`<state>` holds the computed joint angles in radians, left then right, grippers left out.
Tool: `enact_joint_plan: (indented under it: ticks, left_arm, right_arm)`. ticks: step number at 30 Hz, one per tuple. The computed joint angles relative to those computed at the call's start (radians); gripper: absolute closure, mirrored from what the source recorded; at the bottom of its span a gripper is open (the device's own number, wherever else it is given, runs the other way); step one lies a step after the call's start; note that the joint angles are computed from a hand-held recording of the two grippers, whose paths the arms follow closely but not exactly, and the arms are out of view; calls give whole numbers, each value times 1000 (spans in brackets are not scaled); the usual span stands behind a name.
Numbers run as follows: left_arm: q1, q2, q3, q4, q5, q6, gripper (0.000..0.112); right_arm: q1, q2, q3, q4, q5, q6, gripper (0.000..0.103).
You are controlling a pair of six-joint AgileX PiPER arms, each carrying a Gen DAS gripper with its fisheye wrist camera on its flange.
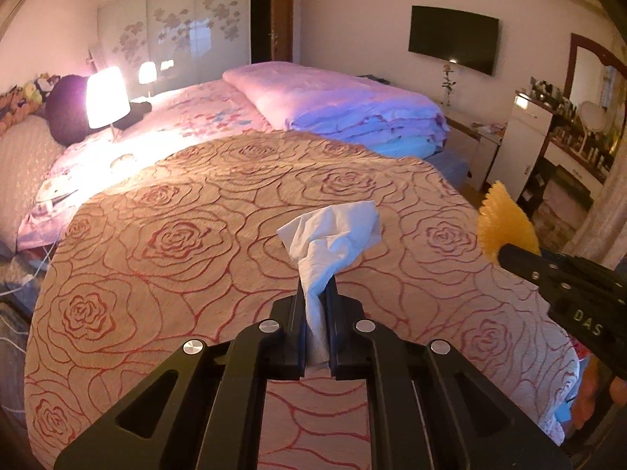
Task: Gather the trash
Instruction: 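Carry the white napkin and orange mesh pad over the red basket with both tools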
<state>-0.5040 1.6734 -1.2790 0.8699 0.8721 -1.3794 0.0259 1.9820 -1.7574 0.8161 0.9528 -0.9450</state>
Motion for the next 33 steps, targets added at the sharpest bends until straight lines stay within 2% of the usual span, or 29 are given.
enact_joint_plan:
  ticks: [6, 17, 33]
  left_arm:
    - [-37, 27, -66, 6, 18, 36, 105]
    - [-111, 172, -289, -35, 34, 175, 105]
    - [-170, 465, -738, -219, 53, 481, 105]
  right_arm:
    - [-75, -41, 48, 27, -19, -29, 81]
    - [-227, -48, 36, 66, -1, -28, 81]
    - [-417, 9, -51, 15, 0, 29, 81]
